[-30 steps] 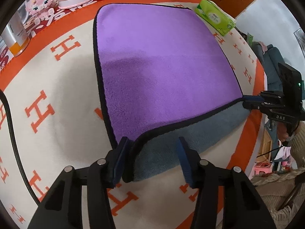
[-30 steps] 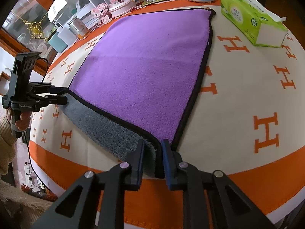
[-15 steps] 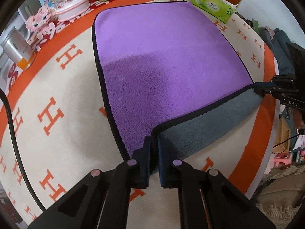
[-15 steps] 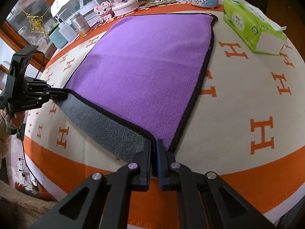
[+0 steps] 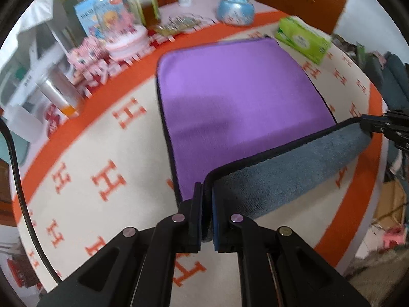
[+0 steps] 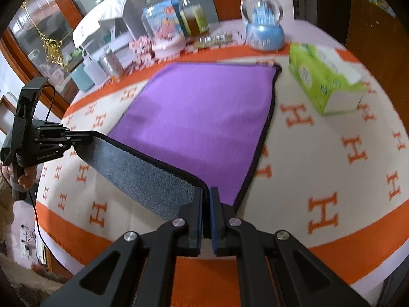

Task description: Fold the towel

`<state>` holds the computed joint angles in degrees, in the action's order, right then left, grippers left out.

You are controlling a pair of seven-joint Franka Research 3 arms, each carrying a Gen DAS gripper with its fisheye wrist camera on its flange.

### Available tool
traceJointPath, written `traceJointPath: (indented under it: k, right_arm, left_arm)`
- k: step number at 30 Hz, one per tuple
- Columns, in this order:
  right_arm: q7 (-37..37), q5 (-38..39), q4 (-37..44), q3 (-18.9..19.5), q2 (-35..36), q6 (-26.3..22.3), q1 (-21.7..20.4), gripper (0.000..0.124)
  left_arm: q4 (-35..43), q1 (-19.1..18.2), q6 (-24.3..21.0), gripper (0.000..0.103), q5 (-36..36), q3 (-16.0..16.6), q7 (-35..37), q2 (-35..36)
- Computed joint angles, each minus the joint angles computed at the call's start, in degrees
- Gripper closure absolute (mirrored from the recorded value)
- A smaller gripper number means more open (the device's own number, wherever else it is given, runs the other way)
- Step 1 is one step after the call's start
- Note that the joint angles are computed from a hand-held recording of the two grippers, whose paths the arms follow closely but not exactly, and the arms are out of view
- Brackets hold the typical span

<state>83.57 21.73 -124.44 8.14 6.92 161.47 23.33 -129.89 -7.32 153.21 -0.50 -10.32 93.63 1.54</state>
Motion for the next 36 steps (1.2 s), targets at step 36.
traceJointPath:
  k: [36]
  right_arm:
    - [26.91, -26.72, 52.23, -13.32, 37.23, -12.46, 4.10, 0.119]
  left_arm:
    - [55.58, -8.31, -14.80, 0.099, 32.40, 7.53, -33.05, 40.25]
